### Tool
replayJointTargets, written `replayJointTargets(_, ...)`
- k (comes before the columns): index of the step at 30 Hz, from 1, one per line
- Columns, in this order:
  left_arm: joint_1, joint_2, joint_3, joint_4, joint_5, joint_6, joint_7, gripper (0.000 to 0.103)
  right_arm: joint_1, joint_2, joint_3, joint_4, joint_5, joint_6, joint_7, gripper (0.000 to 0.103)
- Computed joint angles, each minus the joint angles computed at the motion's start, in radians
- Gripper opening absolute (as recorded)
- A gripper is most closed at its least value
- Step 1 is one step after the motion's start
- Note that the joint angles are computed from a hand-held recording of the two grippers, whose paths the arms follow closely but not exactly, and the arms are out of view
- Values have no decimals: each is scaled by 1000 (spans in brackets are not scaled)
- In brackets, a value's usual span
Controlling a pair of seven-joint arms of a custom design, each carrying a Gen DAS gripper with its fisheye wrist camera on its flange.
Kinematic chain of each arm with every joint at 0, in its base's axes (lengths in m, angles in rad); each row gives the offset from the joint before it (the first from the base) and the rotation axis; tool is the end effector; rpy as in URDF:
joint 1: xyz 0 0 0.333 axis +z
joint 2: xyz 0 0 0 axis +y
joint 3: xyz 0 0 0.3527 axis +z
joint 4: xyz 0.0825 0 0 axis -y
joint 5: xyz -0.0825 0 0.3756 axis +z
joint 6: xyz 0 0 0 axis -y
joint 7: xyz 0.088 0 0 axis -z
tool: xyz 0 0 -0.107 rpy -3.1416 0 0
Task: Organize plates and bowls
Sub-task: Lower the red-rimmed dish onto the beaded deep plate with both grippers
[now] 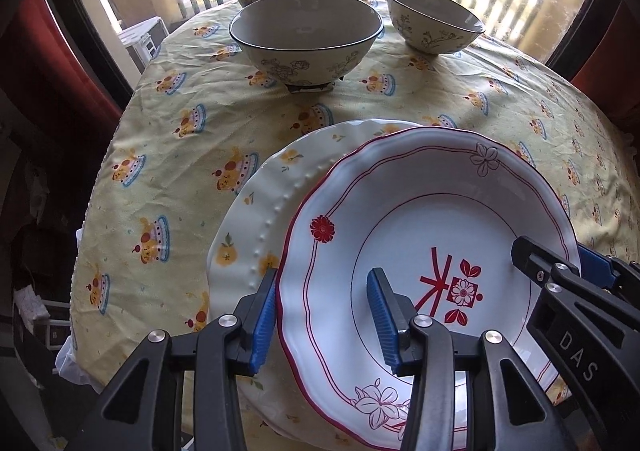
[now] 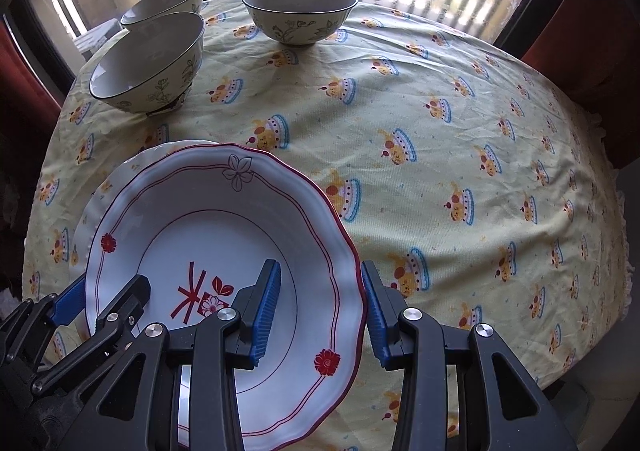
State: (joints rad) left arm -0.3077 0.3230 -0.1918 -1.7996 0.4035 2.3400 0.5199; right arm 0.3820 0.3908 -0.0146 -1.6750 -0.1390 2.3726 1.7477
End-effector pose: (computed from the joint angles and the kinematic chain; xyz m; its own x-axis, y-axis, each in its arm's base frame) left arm 0.5903 -0.3008 0.4333 0.3089 -0.9507 0.0258 -0.8929 -0.2992 -0.3365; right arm 0.6502 0.2501 0.4466 0.2618 -0.9623 0.0735 -0.9100 -0.2715 -0.3132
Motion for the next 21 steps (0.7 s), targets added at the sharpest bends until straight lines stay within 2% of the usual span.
replayJointTargets(4, 0, 1, -1, 0, 3, -1, 9, 45, -25, -5, 17, 3, 61, -11, -36, 44)
replayJointTargets(7, 3, 1, -2, 1, -3, -3, 22, 45, -29, -27, 13, -22, 70, 21, -40, 44)
replayJointTargets(11, -2, 7, 0, 14, -3, -18, 20, 45, -45, -38, 21, -36, 89, 39, -80, 24)
replayJointTargets(15, -4, 9, 0, 19, 3, -29, 23, 44, -18, -44, 4, -49, 24, 58, -71, 24)
replayJointTargets(21, -7, 2, 0, 20, 8, -52, 25, 44, -22, -35, 10, -33, 37, 41, -78, 24)
